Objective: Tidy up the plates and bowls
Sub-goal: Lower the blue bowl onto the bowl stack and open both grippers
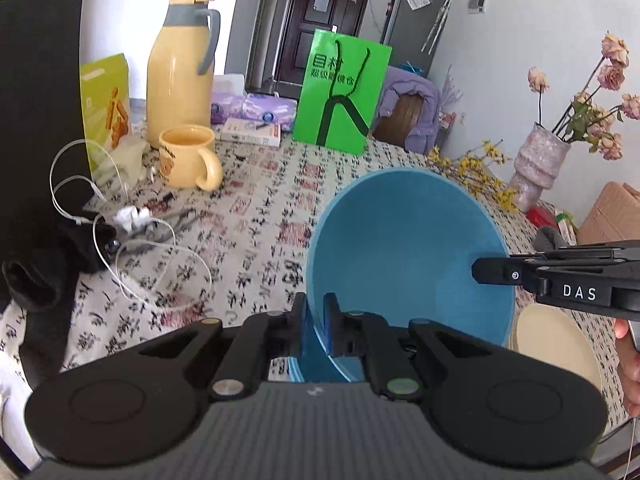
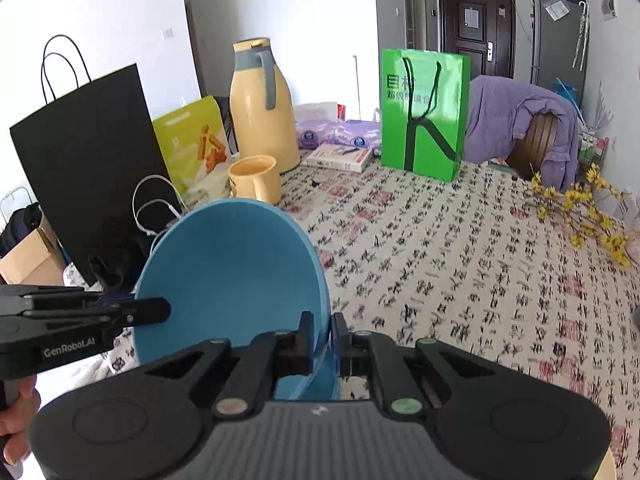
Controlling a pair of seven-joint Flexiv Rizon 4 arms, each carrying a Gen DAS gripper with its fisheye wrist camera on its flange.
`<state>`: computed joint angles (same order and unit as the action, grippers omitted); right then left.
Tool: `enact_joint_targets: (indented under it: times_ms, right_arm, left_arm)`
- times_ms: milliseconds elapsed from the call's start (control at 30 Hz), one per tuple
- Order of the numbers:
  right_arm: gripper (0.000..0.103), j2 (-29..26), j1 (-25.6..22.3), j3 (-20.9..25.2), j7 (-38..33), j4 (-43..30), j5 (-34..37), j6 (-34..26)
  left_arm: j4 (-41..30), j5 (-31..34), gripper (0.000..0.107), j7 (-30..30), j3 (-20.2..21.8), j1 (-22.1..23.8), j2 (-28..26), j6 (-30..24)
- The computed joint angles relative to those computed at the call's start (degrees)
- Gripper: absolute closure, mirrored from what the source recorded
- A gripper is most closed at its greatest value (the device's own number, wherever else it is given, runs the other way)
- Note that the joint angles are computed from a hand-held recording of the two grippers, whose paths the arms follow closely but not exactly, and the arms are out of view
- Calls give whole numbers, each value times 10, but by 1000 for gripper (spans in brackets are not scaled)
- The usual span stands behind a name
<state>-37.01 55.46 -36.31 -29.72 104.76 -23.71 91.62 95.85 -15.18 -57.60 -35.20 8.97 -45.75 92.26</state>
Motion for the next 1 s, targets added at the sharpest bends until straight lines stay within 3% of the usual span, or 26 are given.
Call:
enact_joint_targets:
  times_ms: [133,467,600,800,900,1000]
  right_arm:
    - [94,3,3,7,7,14,4,-4]
    - [90,9,-43,70,0,15,18,4]
    - [78,6,-69,103,-7,6,14,2]
    - [75,3,-46,75,-6,8,-8,-8]
    - [60,3,-40,65,-4,13,-14,-1]
    - [59,3,-27,50,-6,17,-15,1]
  left_arm:
    - [9,2,99,4,5,0,2,-8]
    - [0,-27,98,29,19,-11,4,-40]
    - [4,-33,95,44,11,-6,1,-34]
    - [13,-7,77,69,-11,9,-8,-1]
    - [16,11,70,73,-24,18,-13,13]
    - [16,32,59,74,-31,23,-19,28]
